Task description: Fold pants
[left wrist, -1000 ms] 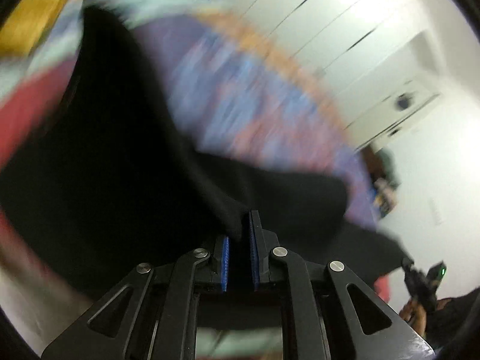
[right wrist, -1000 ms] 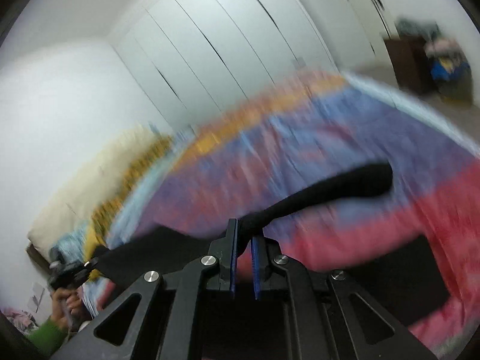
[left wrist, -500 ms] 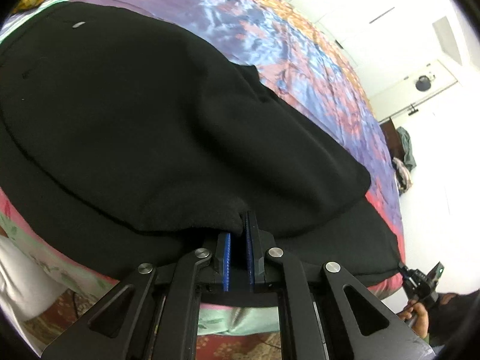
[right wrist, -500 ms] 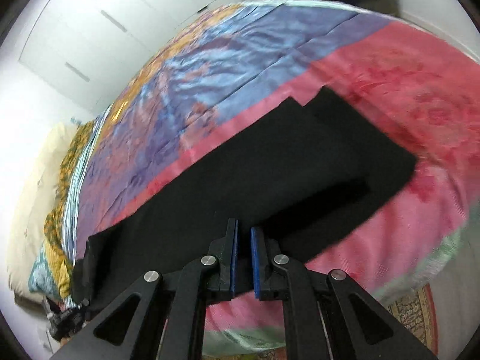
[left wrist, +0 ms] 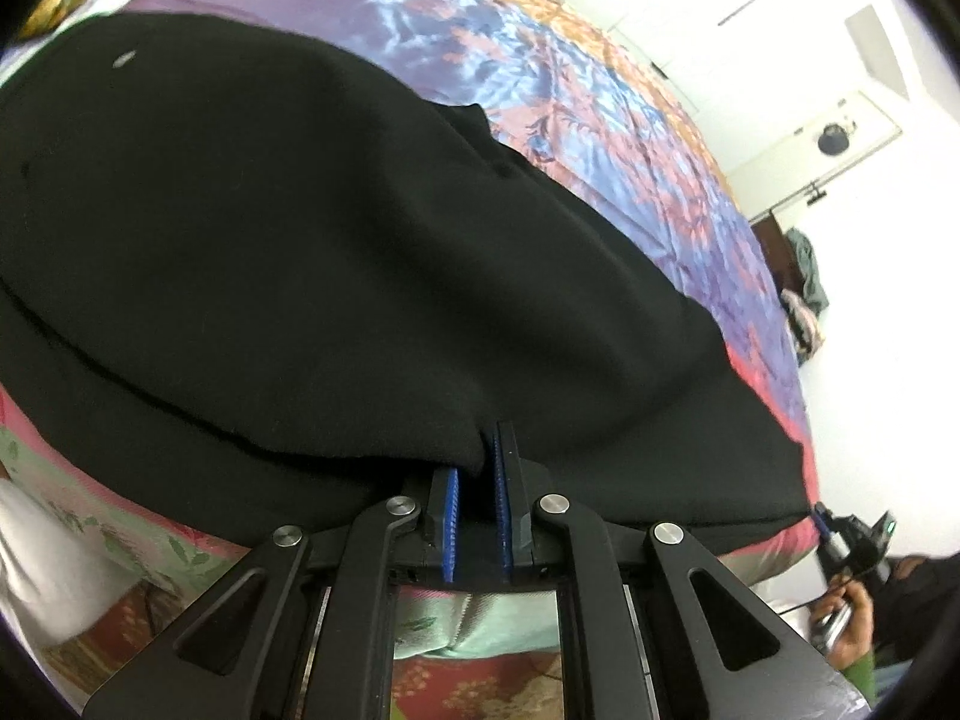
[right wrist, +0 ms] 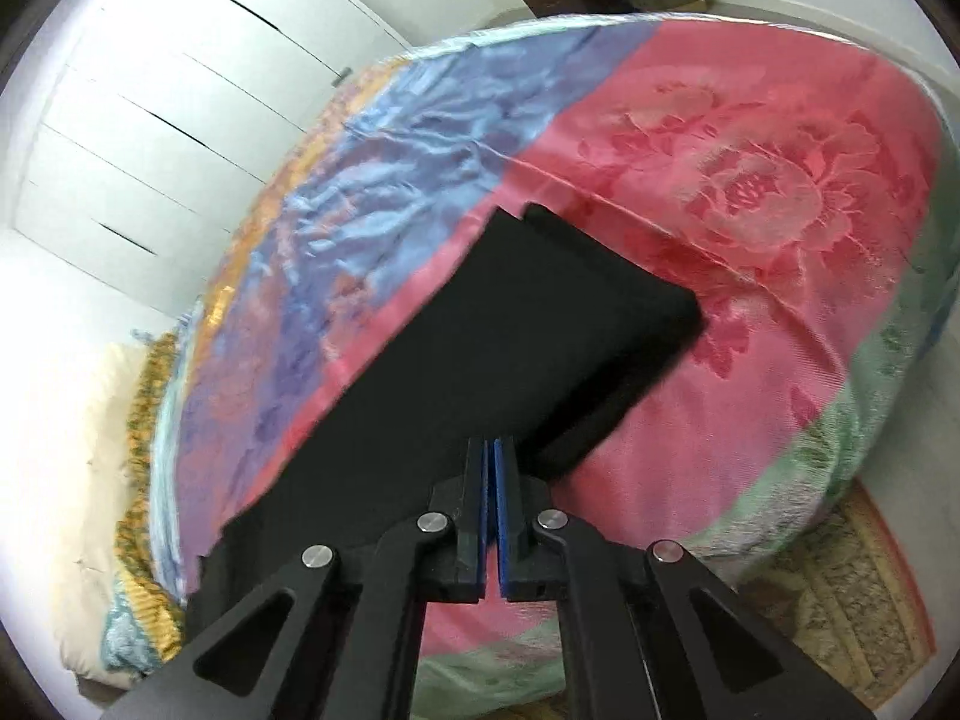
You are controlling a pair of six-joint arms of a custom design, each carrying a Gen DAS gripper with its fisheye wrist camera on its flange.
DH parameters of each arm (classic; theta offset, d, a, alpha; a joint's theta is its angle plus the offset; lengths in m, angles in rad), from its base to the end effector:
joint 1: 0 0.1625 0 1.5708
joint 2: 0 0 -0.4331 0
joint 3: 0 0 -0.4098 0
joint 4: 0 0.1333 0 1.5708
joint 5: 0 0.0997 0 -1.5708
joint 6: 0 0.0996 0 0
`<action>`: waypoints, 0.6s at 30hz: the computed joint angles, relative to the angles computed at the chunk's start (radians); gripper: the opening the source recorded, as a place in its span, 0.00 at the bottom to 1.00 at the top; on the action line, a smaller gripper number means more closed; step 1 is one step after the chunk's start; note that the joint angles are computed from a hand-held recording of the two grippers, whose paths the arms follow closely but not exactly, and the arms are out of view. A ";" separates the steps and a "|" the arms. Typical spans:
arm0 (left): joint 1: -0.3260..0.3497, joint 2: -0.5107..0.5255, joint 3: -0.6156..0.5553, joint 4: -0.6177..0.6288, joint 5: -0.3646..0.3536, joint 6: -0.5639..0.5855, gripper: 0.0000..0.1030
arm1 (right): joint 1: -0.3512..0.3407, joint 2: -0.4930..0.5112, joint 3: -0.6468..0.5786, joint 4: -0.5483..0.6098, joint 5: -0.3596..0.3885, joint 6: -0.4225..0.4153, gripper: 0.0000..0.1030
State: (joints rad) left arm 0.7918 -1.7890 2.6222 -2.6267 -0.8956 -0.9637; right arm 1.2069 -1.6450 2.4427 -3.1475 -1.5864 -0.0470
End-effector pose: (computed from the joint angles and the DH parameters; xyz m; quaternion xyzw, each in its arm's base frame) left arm -0.0690 -0.3482 0.2282 -0.1231 0.9303 -0.3194 0.1317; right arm -0.0175 -0.4160 0.3003 -0.1489 -0.9130 0.3703 0.0845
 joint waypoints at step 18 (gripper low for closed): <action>-0.009 -0.047 0.020 0.022 0.006 -0.012 0.08 | -0.030 0.043 -0.069 0.066 0.026 0.249 0.46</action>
State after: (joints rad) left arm 0.7831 -1.8364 2.6423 -2.6048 -0.8897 -0.9753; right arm 1.1772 -1.6021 2.3735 -3.0816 -1.5607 0.2016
